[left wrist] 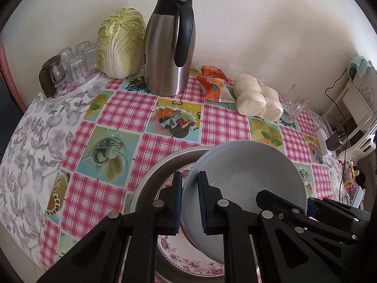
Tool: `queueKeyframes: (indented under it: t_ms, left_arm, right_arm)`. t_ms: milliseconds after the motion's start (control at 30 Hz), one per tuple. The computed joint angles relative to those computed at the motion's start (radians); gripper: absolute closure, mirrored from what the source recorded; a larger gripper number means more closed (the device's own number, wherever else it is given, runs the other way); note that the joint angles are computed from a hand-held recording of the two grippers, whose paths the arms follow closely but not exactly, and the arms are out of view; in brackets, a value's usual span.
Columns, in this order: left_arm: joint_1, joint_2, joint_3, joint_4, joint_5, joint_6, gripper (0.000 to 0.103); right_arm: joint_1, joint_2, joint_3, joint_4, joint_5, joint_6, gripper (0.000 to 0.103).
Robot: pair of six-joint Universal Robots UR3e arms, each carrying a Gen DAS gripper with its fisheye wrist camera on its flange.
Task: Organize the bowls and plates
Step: 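Lower the pale round bowl onto the stacked bowls with both tools, then open both tools and release the pale round bowl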
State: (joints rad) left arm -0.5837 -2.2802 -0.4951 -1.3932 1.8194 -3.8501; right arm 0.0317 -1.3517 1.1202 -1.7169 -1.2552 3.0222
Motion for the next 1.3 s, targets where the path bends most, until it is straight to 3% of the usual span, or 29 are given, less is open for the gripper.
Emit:
queueKeyframes:
  t_ms: [233, 533, 600, 667, 733, 800, 867, 933, 1067, 1200, 1300]
  left_arm:
    - [-0.005, -0.009, 0.024, -0.009, 0.016, 0.004, 0.093]
    - [-0.014, -0.006, 0.050, -0.022, 0.028, -0.007, 0.093]
    - [-0.016, 0.019, 0.019, 0.009, 0.027, -0.001, 0.093]
    - [-0.015, 0.042, -0.011, 0.036, 0.020, -0.004, 0.087]
    - [-0.021, 0.054, -0.020, 0.041, 0.033, -0.009, 0.071]
    - [-0.027, 0.074, -0.044, 0.058, 0.045, -0.013, 0.063]
    - [-0.032, 0.097, -0.077, 0.080, 0.054, -0.016, 0.054]
    - [-0.037, 0.109, -0.093, 0.080, 0.070, -0.022, 0.040]
    - [-0.042, 0.154, -0.170, 0.094, 0.091, -0.049, 0.028]
    - [-0.043, 0.212, -0.269, 0.114, 0.104, -0.081, 0.023]
    - [-0.051, 0.237, -0.314, 0.110, 0.132, -0.103, 0.011]
  right_arm:
    - [-0.002, -0.037, 0.018, -0.043, -0.035, 0.008, 0.074]
    - [-0.037, -0.048, 0.027, -0.029, 0.001, -0.001, 0.074]
    - [-0.042, -0.056, 0.030, -0.025, 0.002, -0.007, 0.064]
    - [-0.047, -0.070, 0.041, -0.026, 0.001, -0.017, 0.052]
    - [-0.050, -0.081, 0.053, -0.032, -0.007, -0.012, 0.048]
    - [-0.055, -0.090, 0.061, -0.028, -0.010, -0.014, 0.036]
    - [-0.059, -0.099, 0.066, -0.026, -0.017, -0.017, 0.030]
    - [-0.058, -0.110, 0.076, -0.032, -0.027, -0.017, 0.023]
    - [-0.049, -0.135, 0.108, -0.045, -0.046, -0.040, 0.002]
    - [-0.040, -0.169, 0.151, -0.075, -0.066, -0.053, 0.000]
    - [-0.035, -0.197, 0.185, -0.096, -0.081, -0.059, 0.000]
